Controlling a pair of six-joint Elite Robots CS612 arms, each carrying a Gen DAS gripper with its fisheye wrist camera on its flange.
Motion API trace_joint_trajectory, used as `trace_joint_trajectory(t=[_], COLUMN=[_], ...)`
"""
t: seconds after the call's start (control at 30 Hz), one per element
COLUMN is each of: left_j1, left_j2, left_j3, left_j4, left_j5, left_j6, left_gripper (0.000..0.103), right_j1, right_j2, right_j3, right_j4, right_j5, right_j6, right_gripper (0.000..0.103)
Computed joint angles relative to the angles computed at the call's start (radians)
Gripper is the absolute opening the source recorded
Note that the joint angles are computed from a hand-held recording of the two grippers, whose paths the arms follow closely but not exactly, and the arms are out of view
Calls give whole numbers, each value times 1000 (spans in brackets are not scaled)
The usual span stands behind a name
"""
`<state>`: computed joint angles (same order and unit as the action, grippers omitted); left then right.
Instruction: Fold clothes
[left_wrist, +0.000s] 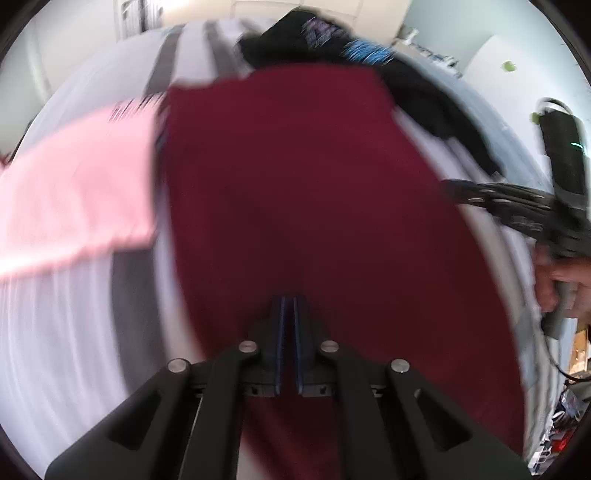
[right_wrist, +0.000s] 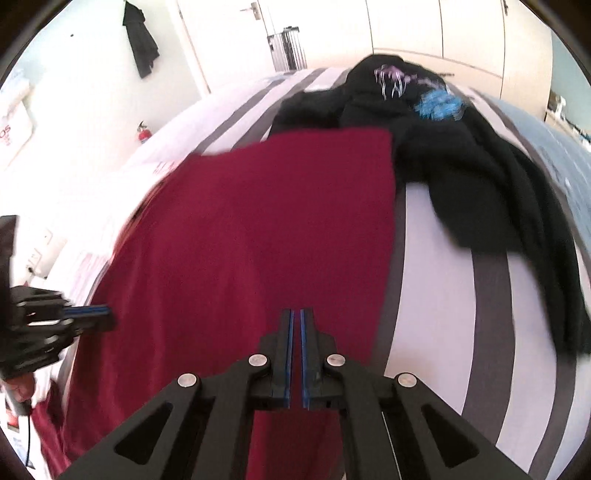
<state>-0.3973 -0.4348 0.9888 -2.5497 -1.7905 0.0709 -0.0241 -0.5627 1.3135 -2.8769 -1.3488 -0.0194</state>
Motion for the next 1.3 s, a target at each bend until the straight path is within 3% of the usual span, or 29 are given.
trace_joint_trajectory(t=[0.1,0.23,0.37,0.47,0.53,0.67,0.77,0.93,1.07,1.17,1.3], left_j1=[5,4,-2,1,-5,-23,-32,-19,-24,-30,-51], left_j2=[-18,-25,-42,-77,-109,-145,-157,-168,-179,-199,-235], left_j3=[51,53,73,123,178,259,316,377,379,400,463], left_j4=[-54,-42,-51,-99,-141,-156,-149,-203,-195,-225,-272], left_j5=[17,53,127,74,8,-51,6,48,84,75,23], left_j6=[62,49,-19,-80,-68,-33,-18,-33,-94,-121,-69], left_gripper=[2,2,2,2,2,2,2,2,2,2,2], right_j1=[-7,-10,-4,0,1,16,28,39,46,51,62], right_j2=[-16,-9,-17,-39,-58,-106,-136,-164,-181,-201,-233], right_j3=[64,85,82,109,140,238,311,405,437,463,516], right_j4=[-26,-77,-57,-70,-88,-126,-144,-177,-202,-209,-217], right_j5=[4,-8,-40,-43,-25,-17,-16,-28,-47,-18,26], right_j6=[1,-42,-25,4,11,15,29,60,59,60,56], right_gripper=[3,0,1,8,8,8,8,8,8,8,8])
